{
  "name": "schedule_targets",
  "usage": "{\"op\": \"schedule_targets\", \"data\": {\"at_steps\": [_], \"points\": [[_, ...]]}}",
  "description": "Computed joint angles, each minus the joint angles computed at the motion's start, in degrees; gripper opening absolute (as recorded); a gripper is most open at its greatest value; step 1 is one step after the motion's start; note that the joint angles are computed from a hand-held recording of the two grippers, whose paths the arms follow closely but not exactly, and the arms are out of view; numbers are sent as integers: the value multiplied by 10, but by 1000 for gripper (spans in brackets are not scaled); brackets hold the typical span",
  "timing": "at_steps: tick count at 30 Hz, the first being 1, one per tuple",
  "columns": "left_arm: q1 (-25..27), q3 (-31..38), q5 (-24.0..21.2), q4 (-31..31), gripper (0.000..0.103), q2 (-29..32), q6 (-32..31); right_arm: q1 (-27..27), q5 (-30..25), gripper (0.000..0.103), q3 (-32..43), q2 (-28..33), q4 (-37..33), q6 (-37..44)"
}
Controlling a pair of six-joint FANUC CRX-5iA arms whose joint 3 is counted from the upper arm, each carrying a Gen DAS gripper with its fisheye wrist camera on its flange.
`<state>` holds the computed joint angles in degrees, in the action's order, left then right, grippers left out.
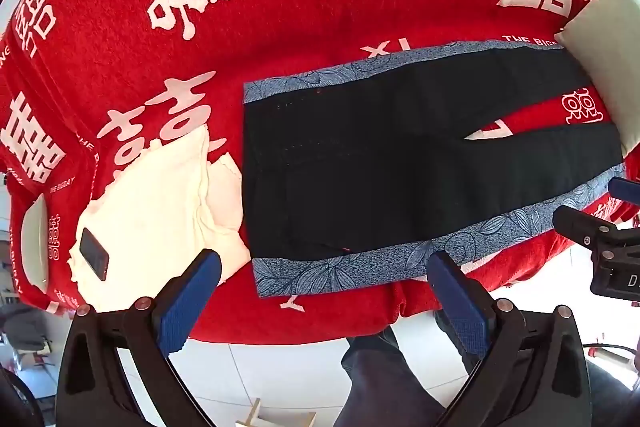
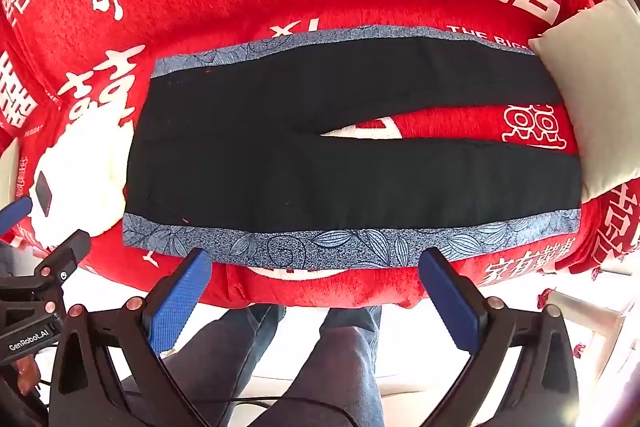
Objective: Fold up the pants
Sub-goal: 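Move both grippers toward the black trousers lying flat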
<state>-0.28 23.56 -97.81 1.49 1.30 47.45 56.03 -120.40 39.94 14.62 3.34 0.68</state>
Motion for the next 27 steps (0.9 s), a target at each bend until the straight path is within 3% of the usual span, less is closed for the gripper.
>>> {"op": "schedule_targets", "data": {"at_steps": [27], "points": [[-16,-2,4,-13,103,-11,5,0,-2,103,-10,-10,12,12]]}}
